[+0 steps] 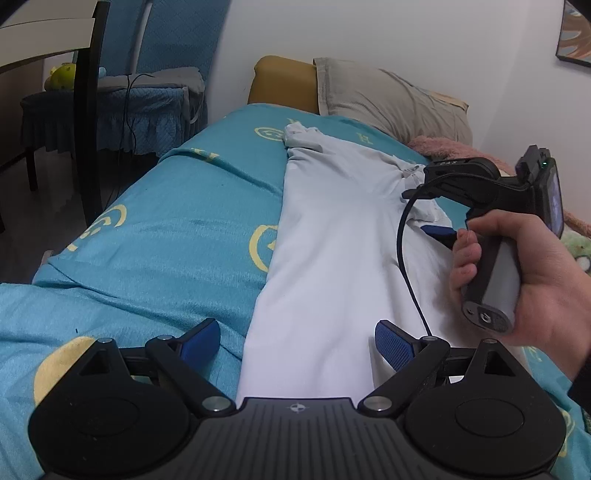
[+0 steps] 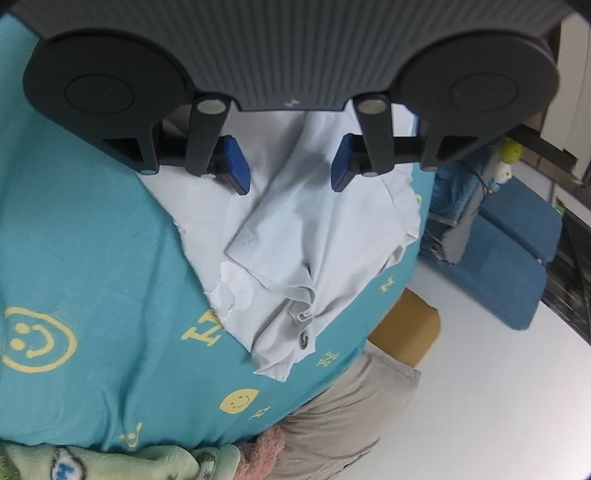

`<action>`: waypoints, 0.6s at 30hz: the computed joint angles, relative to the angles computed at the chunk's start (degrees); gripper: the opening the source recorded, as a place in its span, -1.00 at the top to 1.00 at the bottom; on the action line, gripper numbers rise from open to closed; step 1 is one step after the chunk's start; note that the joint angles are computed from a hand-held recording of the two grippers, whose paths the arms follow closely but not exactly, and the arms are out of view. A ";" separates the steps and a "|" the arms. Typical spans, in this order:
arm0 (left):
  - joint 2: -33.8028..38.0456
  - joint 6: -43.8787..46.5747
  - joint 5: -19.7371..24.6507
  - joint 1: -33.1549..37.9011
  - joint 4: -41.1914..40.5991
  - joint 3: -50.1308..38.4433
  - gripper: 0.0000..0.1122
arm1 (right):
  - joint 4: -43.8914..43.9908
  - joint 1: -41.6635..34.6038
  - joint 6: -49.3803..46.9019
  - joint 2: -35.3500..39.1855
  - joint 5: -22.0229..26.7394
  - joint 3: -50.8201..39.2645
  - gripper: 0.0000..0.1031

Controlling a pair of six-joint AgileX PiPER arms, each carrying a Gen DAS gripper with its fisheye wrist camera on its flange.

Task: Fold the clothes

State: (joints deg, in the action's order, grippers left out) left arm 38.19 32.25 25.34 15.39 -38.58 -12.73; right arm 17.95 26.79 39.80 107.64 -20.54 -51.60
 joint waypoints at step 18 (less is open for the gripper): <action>0.01 -10.05 -5.40 -6.64 10.52 1.23 -0.66 | 15.32 -0.65 -20.17 0.98 -3.80 0.38 0.79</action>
State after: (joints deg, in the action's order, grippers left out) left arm 38.20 22.20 19.94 8.75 -28.05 -11.50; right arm 33.28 26.14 19.64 108.62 -24.33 -51.21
